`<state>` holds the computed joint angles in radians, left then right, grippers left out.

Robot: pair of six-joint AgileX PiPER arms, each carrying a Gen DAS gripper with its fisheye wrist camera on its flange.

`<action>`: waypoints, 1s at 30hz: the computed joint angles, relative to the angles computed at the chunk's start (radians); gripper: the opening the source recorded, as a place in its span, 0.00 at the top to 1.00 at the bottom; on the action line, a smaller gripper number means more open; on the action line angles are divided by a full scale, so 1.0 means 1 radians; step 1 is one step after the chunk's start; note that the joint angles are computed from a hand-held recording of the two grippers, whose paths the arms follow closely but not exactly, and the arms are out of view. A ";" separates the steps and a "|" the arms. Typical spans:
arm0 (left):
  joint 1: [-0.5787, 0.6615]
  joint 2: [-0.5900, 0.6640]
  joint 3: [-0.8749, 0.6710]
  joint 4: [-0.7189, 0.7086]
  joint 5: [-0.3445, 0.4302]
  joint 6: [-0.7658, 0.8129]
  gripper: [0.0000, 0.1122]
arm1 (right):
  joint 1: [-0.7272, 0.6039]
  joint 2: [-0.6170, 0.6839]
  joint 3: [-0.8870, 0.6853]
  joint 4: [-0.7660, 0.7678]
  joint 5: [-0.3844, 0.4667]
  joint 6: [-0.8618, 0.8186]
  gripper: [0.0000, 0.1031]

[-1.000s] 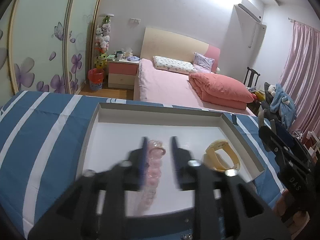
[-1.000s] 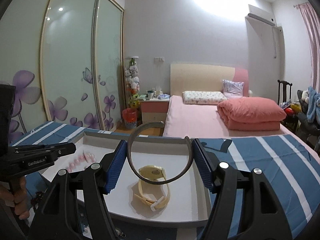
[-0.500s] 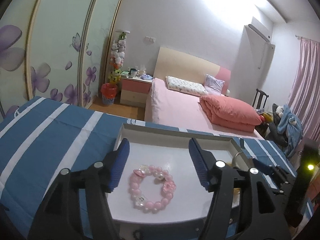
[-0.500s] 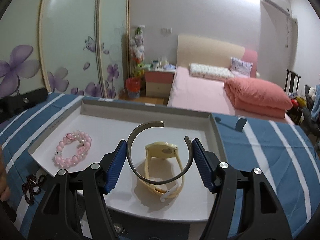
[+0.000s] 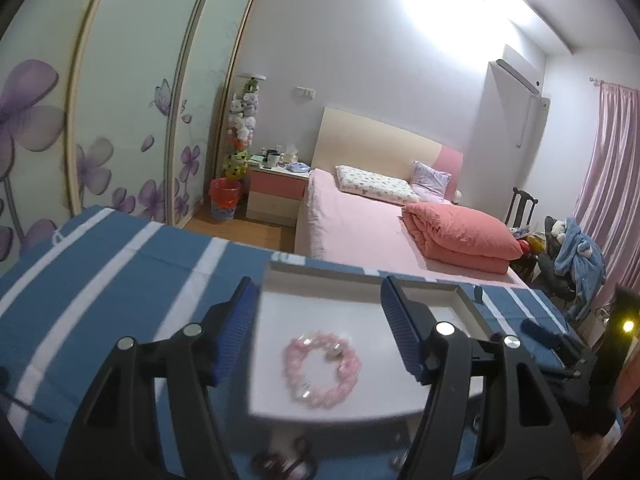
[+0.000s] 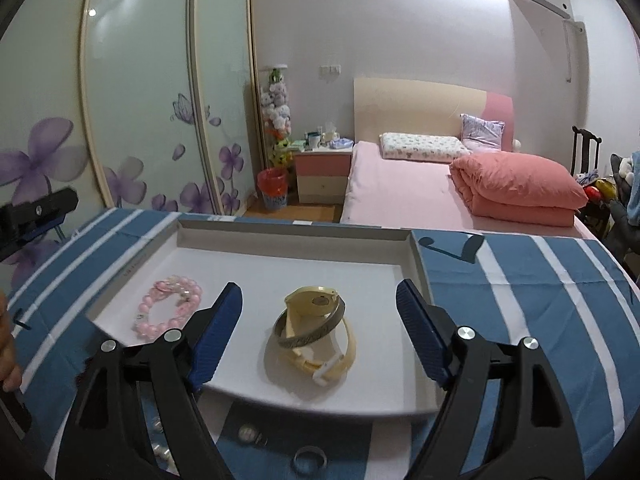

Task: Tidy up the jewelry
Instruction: 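Carry the pink bracelet and silver cuff into the grey tray and open both tools, then grasp the dark red bead bracelet with the left tool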

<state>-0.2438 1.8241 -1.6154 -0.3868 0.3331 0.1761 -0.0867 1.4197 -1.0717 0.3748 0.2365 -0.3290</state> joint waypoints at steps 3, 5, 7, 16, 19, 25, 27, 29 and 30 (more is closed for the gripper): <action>0.038 -0.074 0.095 -0.092 0.034 0.115 0.43 | -0.010 -0.092 0.067 0.074 0.014 -0.058 0.23; 0.058 -0.109 0.151 -0.152 0.064 0.196 0.44 | -0.008 -0.150 0.111 0.092 0.019 -0.065 0.23; 0.069 -0.137 0.205 -0.158 0.093 0.240 0.48 | 0.008 -0.213 0.162 0.062 0.019 -0.022 0.23; 0.004 -0.105 0.272 0.089 0.182 0.135 0.54 | 0.044 -0.361 0.306 -0.016 0.056 0.110 0.23; -0.020 -0.071 0.239 0.159 0.208 0.061 0.53 | 0.030 -0.394 0.337 0.034 0.072 0.070 0.23; -0.062 -0.009 0.180 0.296 0.252 -0.074 0.51 | -0.005 -0.431 0.376 0.126 0.089 -0.014 0.23; -0.072 0.018 0.148 0.337 0.278 -0.114 0.51 | -0.014 -0.435 0.384 0.162 0.093 -0.049 0.23; -0.084 0.027 0.135 0.380 0.285 -0.149 0.51 | -0.021 -0.440 0.391 0.192 0.097 -0.079 0.23; -0.087 0.033 0.129 0.394 0.290 -0.163 0.52 | -0.019 -0.444 0.395 0.194 0.097 -0.080 0.23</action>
